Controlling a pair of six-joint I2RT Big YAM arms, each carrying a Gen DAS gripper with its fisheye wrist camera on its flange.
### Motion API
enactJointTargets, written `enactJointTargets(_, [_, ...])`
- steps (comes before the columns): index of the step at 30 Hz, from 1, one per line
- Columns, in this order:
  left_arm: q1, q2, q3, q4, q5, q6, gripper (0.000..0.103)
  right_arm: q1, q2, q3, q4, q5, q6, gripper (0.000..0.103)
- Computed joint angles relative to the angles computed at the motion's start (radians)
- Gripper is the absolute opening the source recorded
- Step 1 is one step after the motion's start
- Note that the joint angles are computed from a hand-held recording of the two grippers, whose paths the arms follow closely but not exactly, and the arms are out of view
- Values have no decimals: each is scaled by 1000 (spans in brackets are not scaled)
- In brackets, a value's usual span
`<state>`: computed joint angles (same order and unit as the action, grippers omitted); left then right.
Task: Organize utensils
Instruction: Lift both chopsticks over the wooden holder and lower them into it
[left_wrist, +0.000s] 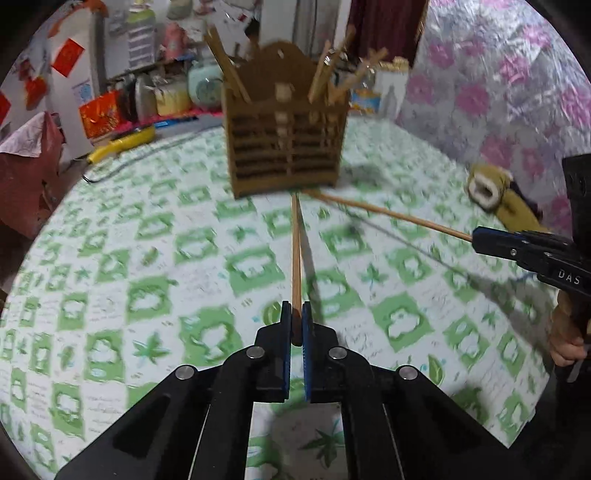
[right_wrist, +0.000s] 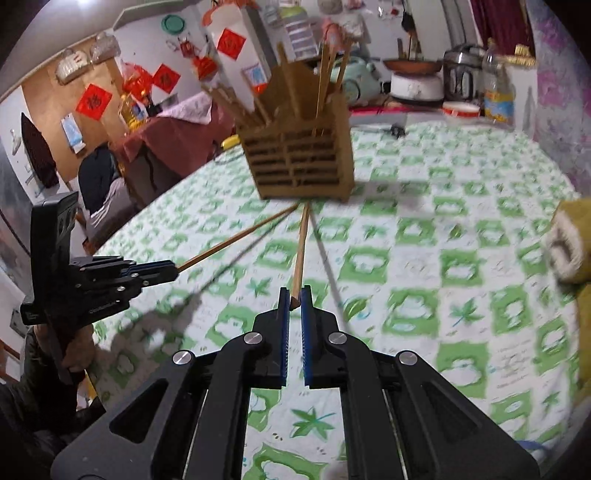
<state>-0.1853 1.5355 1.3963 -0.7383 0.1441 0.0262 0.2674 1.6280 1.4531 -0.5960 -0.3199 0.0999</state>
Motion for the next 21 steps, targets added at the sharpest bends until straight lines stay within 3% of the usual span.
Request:
enactJointTargets(9, [3, -13, 158, 1, -46, -12, 6, 1, -26, 110, 71, 67, -5, 7])
enactJointTargets(21, [3, 107, 480, -35, -14, -76, 6, -3, 119, 444, 29, 15, 65, 6])
